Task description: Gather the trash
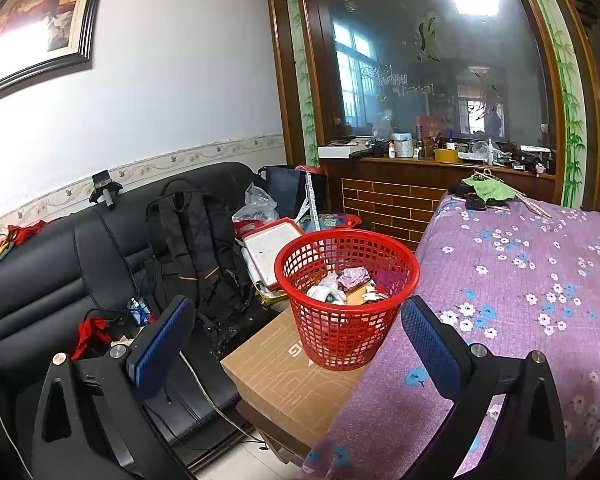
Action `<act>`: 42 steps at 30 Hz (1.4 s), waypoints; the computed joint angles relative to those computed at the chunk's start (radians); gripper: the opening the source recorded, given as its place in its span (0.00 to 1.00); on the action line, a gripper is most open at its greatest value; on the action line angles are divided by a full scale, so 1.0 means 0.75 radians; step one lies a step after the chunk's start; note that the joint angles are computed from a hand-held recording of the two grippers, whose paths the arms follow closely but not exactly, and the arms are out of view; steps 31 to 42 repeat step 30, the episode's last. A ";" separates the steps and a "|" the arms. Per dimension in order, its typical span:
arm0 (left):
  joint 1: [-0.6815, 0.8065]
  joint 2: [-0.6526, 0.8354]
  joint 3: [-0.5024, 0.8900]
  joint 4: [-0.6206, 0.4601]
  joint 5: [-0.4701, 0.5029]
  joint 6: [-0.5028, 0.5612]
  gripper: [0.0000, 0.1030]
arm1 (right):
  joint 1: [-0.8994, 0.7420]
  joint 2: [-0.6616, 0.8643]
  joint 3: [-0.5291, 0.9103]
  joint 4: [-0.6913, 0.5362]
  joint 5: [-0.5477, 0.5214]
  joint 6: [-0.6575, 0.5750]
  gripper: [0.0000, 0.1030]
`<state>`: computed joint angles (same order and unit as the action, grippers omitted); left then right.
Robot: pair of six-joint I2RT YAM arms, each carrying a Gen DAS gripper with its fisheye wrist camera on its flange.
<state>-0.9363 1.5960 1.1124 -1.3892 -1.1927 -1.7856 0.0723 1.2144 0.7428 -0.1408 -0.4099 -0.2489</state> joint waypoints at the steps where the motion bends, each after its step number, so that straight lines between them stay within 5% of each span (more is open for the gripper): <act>1: -0.003 -0.001 -0.003 0.004 0.001 0.003 1.00 | 0.000 0.000 0.000 0.000 0.000 0.000 0.99; 20: 0.018 -0.032 -0.005 0.065 -0.021 0.123 1.00 | -0.007 0.037 0.013 0.006 0.000 -0.014 0.99; 22: 0.039 -0.048 -0.004 0.145 -0.017 0.245 1.00 | -0.016 0.041 0.015 0.008 0.004 -0.011 0.99; 25: 0.092 -0.107 -0.011 0.432 0.036 0.634 1.00 | -0.060 0.103 0.062 0.010 -0.005 -0.014 0.99; 30: 0.193 -0.056 0.086 0.878 0.298 1.197 1.00 | -0.212 0.278 0.200 -0.037 -0.027 -0.040 0.99; 42: 0.193 -0.056 0.086 0.878 0.298 1.197 1.00 | -0.212 0.278 0.200 -0.037 -0.027 -0.040 0.99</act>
